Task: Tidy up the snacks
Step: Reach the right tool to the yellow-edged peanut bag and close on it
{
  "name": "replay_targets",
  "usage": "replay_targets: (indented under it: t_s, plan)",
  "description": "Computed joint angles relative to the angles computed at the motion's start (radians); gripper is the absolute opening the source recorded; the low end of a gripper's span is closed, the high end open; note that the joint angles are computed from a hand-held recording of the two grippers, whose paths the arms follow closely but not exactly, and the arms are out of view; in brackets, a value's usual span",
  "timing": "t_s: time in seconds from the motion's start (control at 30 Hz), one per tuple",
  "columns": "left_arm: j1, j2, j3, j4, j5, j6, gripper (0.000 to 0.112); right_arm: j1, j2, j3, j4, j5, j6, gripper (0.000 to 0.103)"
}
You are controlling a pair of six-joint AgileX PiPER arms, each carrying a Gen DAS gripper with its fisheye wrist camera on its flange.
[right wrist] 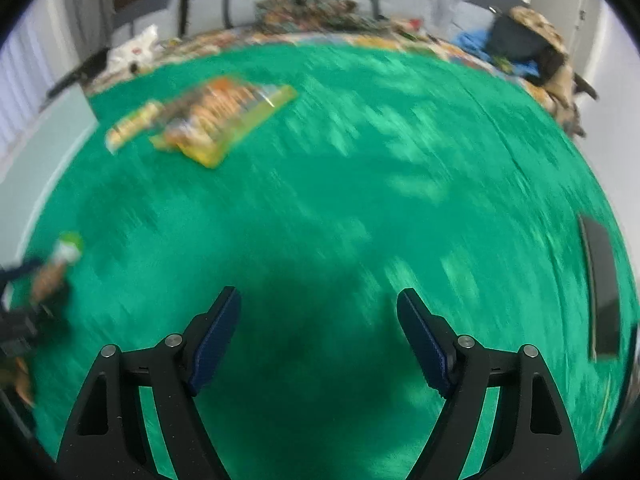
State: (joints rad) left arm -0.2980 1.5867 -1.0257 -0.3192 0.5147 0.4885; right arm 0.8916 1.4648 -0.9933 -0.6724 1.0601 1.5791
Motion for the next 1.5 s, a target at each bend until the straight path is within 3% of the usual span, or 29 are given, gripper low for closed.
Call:
replay_targets:
  t_s: [0.17, 0.33, 0.43, 0.6, 0.67, 0.77, 1.0, 1.17, 1.3, 1.37, 1.43, 1.5]
  plan:
    - [0.001, 0.000, 0.000, -0.001, 0.000, 0.002, 0.103, -0.238, 0.173, -0.295, 0.113, -0.114, -0.293, 0.083]
    - [0.000, -0.001, 0.000, -0.002, 0.000, 0.001, 0.103, -0.382, 0.401, -0.573, 0.316, -0.116, -0.475, 0.081]
    - [0.001, -0.002, 0.001, -0.002, 0.002, 0.002, 0.103, -0.398, 0.549, -0.760, 0.370, -0.022, -0.562, 0.081]
    - [-0.004, -0.004, 0.002, 0.005, 0.001, -0.008, 0.103, -0.390, 0.664, -0.939, 0.333, 0.127, -0.615, 0.084]
    - [-0.006, -0.003, 0.001, 0.009, 0.000, -0.013, 0.103, -0.382, 0.624, -0.866, 0.316, 0.086, -0.608, 0.081]
    - [-0.005, -0.002, 0.002, 0.006, -0.002, -0.010, 0.103, -0.358, 0.537, -0.725, 0.275, 0.020, -0.591, 0.067]
    - [-0.011, 0.002, 0.003, 0.012, -0.007, -0.019, 0.103, -0.235, 0.265, -0.330, 0.240, -0.098, -0.503, 0.065]
    - [-0.010, 0.001, 0.002, 0.011, -0.007, -0.018, 0.103, -0.014, 0.110, -0.148, 0.128, -0.081, -0.250, 0.064]
    - [-0.010, 0.001, 0.003, 0.010, -0.008, -0.017, 0.103, 0.176, 0.105, -0.096, 0.003, -0.005, -0.039, 0.056]
    - [-0.010, 0.001, 0.004, 0.010, -0.008, -0.016, 0.103, 0.213, 0.108, -0.072, -0.052, 0.005, 0.027, 0.060]
    - [-0.009, 0.001, 0.004, 0.010, -0.008, -0.016, 0.103, 0.219, 0.129, -0.063, -0.057, 0.011, 0.042, 0.072]
    - [-0.011, 0.002, 0.005, 0.009, -0.011, -0.016, 0.103, 0.221, 0.115, 0.005, -0.104, -0.043, 0.146, 0.079]
